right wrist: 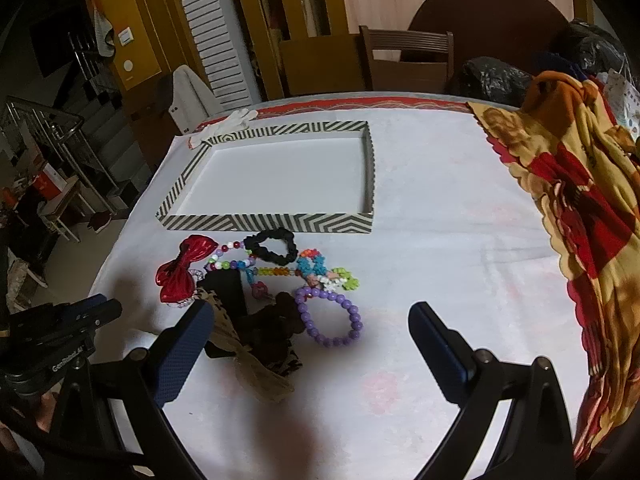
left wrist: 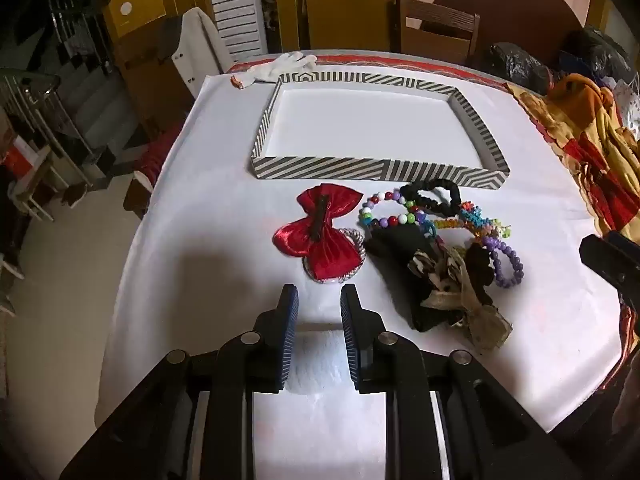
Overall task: Organize jewelry
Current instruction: 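Move the left tool toward the red bow while the right tool approaches the black scrunchie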
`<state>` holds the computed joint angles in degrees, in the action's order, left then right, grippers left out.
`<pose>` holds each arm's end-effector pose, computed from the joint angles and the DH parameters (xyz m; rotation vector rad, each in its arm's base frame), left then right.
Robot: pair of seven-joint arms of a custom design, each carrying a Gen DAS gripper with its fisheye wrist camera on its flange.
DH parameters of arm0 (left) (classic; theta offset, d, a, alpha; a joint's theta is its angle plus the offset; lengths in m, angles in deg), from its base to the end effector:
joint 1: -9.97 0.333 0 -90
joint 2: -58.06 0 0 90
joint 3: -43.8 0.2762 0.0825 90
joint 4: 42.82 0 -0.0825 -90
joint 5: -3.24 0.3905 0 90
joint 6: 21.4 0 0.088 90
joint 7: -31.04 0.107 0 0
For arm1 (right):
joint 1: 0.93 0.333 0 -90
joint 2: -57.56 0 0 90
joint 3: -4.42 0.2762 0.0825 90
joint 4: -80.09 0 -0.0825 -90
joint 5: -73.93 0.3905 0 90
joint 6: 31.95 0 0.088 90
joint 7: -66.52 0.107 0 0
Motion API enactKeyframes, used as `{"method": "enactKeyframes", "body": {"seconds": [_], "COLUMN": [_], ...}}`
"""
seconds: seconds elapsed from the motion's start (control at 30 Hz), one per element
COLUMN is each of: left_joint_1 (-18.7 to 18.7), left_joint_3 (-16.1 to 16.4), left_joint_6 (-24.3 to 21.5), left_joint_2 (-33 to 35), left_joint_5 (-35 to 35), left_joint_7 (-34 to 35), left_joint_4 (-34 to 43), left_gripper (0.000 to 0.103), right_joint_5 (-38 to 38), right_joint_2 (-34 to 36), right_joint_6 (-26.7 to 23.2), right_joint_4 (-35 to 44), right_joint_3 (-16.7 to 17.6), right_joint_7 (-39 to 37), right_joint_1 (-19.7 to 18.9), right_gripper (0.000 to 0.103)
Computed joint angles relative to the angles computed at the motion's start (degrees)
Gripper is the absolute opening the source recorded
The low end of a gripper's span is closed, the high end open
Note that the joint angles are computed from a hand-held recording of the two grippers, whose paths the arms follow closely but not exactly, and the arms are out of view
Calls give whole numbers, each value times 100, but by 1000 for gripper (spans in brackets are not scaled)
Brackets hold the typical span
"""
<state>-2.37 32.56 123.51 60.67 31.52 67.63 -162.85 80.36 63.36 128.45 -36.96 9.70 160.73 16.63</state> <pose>0.5386 -0.2398 0.3978 -2.0760 1.7476 -0.4706 0.5716 0.2338 0.4257 -1.9723 1.5661 -0.3577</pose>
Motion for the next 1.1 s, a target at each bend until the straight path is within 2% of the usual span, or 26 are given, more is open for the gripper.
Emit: {"method": "enactKeyframes", "body": {"seconds": [0.07,0.17,0.3,0.33,0.6,0.87,1.1], "left_joint_1": [26,23,29,28,4,7,28], "left_joint_3": [16,31,57,63,99,152,173], "left_joint_6": [187,173,232,234,192,128,138], "left_joint_2": [-9,46,99,114,226,336,382], "left_joint_5": [-62,118,184,204,358,275,152], "left_joint_7": [55,-50,-76,-88,-113,-175,-99], "left_joint_4": [-63,2,48,67,210,315,322], "left_gripper": [16,16,16,16,16,16,16], "right_joint_5": [83,403,-10,-26,150,-111,-311], "right_joint_2": [30,32,137,199,338,496,655], "right_joint_6": [-100,-178,-310,-141,-304,-120,-218], "right_joint_4": [69,116,351,286,492,618,807], "right_joint_3": [14,52,-9,-2,39,8,-31], "right_joint_7": [-68,-364,-31,-28,-179,-117,-25], "right_joint_1": [-16,-73,27,35,-11,40,71], "right_gripper": [100,100,100,100,100,100,100]}}
